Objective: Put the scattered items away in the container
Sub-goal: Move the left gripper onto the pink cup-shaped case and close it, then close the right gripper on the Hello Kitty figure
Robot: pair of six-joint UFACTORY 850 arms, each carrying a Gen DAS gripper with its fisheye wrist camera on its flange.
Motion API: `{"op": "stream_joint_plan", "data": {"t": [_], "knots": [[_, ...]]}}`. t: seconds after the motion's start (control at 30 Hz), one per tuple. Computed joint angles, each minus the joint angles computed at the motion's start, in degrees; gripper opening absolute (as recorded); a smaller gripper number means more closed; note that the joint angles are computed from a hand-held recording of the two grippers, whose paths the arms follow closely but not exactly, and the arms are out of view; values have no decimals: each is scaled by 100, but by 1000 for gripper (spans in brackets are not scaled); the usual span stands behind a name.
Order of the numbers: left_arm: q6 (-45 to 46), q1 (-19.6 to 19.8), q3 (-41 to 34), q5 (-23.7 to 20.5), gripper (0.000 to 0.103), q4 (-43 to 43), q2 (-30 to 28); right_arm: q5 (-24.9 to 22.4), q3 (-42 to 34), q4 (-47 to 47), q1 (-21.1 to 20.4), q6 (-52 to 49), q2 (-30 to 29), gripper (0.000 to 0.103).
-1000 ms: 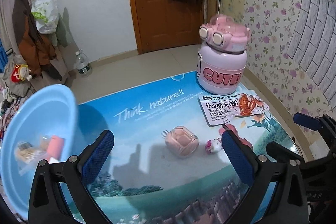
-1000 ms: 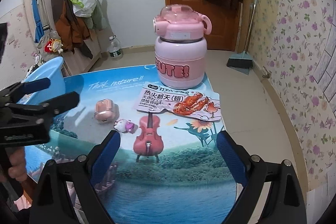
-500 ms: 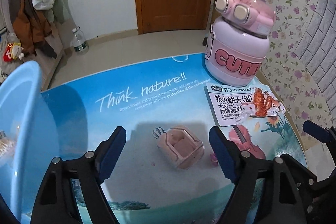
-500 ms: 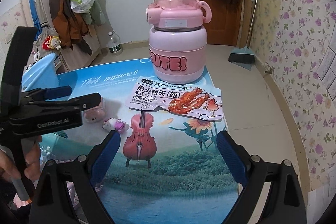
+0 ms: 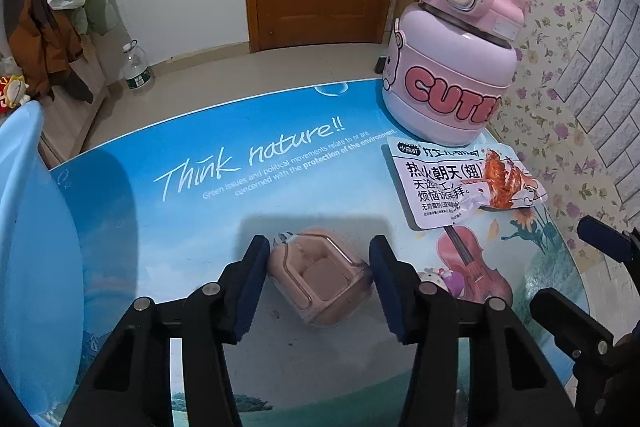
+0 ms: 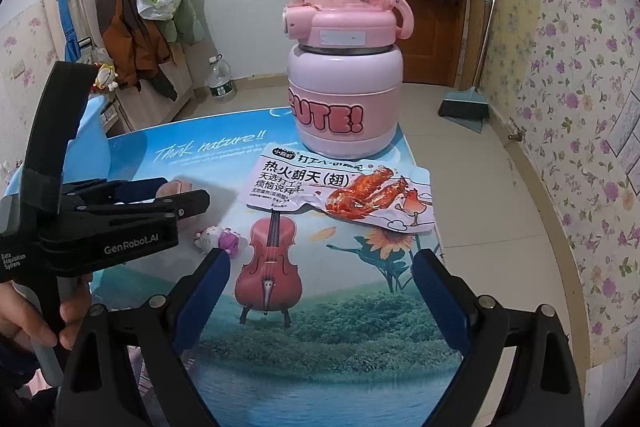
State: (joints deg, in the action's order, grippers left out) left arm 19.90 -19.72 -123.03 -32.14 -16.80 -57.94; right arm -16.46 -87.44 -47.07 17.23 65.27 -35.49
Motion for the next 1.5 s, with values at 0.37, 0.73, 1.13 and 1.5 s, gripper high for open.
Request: {"op": "stream_joint_plan", "data": {"t": [0.37, 0.73, 1.13, 1.5], "knots": [[563, 175, 837, 353, 49, -457, 488, -47, -270, 162, 83, -392, -170, 94], [1313, 366, 1927, 659, 49, -1056, 1164, -198, -915, 730, 242, -1305, -634, 92], [1492, 396, 2088, 683, 50, -1241, 1249, -759, -1715, 1412, 323, -2033, -1223, 75], [886, 370, 2054, 602, 58, -1159, 1285, -603, -1710, 1886, 296, -2516, -1271, 37]]}}
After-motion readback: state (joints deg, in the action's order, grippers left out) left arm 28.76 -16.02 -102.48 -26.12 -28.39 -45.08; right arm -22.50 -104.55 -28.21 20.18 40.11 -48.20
